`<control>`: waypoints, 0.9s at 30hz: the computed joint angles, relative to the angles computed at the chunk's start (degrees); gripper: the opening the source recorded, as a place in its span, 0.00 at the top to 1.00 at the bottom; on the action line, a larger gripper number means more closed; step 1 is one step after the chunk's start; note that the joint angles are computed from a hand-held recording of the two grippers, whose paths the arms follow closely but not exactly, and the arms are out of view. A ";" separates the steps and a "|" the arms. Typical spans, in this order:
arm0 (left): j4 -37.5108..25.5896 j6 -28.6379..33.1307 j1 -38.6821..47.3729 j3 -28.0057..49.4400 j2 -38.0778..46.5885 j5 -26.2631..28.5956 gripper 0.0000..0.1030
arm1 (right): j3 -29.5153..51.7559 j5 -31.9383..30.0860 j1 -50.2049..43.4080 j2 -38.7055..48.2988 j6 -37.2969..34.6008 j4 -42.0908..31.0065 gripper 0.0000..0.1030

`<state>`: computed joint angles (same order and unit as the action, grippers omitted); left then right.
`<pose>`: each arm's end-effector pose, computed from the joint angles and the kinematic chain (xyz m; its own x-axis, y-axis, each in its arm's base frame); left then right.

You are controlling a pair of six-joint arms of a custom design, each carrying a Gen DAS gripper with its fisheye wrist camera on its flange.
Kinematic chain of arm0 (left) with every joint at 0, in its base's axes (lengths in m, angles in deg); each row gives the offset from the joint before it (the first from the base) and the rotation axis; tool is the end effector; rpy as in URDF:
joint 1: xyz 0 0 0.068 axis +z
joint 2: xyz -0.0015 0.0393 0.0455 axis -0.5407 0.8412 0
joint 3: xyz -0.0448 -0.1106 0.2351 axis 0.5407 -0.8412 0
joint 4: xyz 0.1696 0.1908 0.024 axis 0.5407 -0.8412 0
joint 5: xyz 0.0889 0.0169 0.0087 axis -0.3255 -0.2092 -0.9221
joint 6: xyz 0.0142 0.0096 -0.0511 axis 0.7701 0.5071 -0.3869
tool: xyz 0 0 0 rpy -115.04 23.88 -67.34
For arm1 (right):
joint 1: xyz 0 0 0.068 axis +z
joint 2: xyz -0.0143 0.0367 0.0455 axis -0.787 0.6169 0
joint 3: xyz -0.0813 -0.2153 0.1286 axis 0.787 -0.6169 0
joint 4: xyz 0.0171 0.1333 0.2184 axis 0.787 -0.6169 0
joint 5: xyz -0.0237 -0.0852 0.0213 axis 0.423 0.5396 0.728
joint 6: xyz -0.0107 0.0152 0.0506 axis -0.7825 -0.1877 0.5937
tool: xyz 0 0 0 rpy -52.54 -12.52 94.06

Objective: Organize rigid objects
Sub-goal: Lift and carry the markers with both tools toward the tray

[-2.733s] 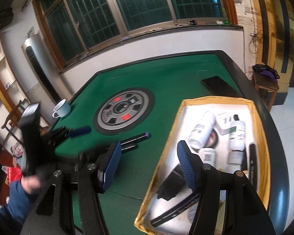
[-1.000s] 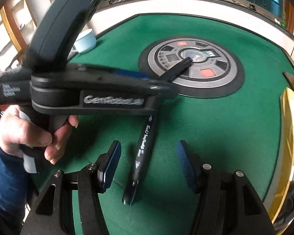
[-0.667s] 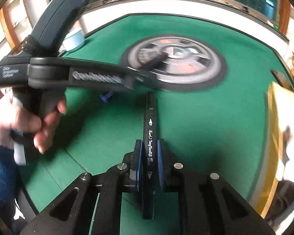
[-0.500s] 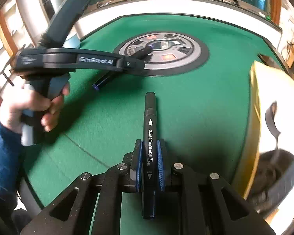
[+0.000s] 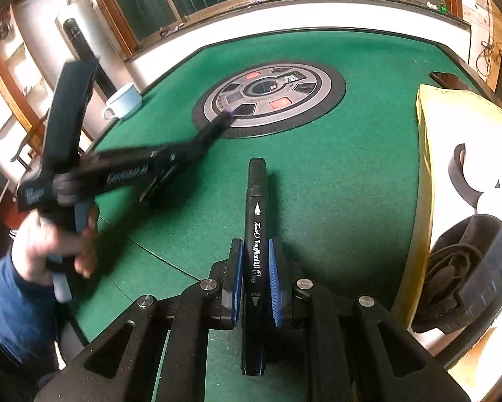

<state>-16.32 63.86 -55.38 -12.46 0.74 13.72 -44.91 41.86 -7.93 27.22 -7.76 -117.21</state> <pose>0.2155 -0.0986 0.2311 -0.7331 0.2995 -0.6107 0.4989 0.8471 -0.1834 0.1440 0.1287 0.1989 -0.8190 0.1090 -0.5634 -0.0643 0.9582 0.2789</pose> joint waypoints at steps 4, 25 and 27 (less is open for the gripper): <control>-1.59 -1.26 -1.55 -0.77 -3.52 0.23 0.88 | 0.35 3.04 4.19 -3.40 3.55 -3.57 0.87; -4.70 -6.82 -19.21 2.13 -8.37 -12.02 0.88 | 0.78 11.10 10.48 -16.85 10.09 -14.71 0.87; -4.99 -7.50 -21.21 2.74 -8.21 -13.07 0.88 | 1.12 12.55 11.75 -18.73 11.49 -16.98 0.87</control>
